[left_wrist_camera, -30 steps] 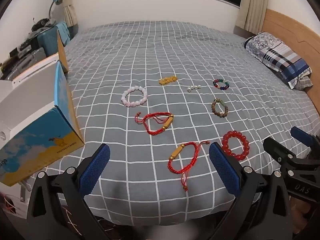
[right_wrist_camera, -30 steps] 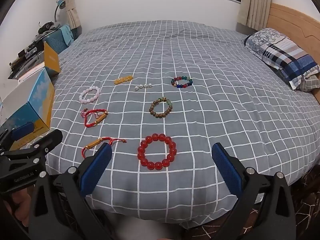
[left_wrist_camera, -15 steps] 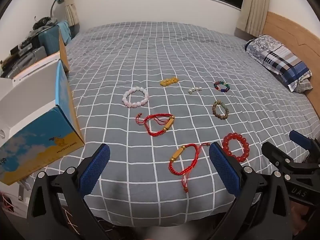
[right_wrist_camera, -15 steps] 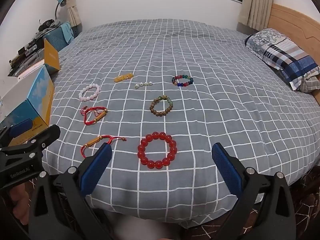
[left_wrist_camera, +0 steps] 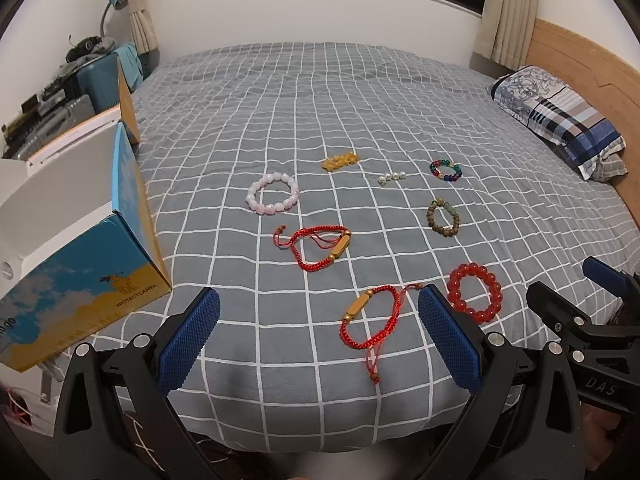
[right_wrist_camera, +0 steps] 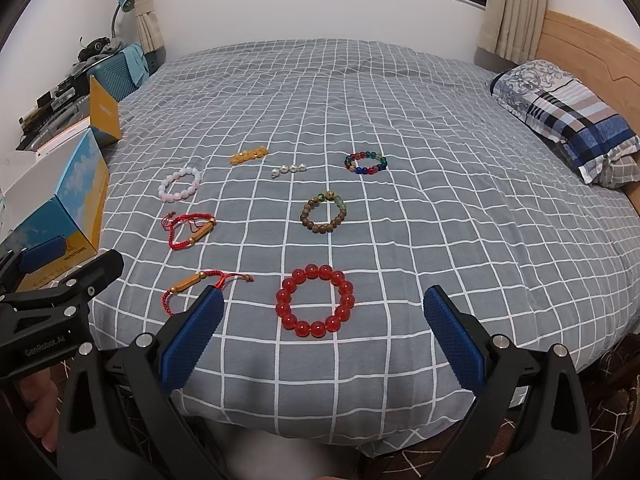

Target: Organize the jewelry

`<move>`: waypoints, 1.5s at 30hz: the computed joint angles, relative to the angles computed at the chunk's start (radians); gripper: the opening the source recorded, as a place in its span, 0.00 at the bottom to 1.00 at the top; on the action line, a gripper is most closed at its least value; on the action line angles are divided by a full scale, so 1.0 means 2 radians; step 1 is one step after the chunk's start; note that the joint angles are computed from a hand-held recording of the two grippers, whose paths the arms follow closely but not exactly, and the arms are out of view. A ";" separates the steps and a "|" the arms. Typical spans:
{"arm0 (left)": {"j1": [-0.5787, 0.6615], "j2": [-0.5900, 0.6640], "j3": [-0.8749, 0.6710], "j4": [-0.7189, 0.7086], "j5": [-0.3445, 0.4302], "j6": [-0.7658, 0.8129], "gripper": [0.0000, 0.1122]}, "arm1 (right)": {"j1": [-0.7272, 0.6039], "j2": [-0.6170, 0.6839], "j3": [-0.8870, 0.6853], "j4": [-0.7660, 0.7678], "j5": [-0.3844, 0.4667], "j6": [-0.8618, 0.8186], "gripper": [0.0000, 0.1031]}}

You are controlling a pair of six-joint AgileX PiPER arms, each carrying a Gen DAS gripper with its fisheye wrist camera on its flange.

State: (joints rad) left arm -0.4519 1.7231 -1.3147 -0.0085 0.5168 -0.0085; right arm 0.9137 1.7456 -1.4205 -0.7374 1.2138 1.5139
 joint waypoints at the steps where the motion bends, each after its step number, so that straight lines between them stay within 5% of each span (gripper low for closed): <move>1: 0.000 0.000 0.000 0.000 0.000 0.001 0.87 | 0.000 0.000 -0.001 0.000 0.001 -0.001 0.93; 45: -0.006 0.000 0.001 0.006 -0.003 -0.001 0.87 | 0.001 0.001 0.000 -0.001 0.001 -0.001 0.93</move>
State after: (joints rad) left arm -0.4643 1.7222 -1.3123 0.0028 0.5108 -0.0111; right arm 0.9149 1.7471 -1.4206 -0.7389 1.2157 1.5112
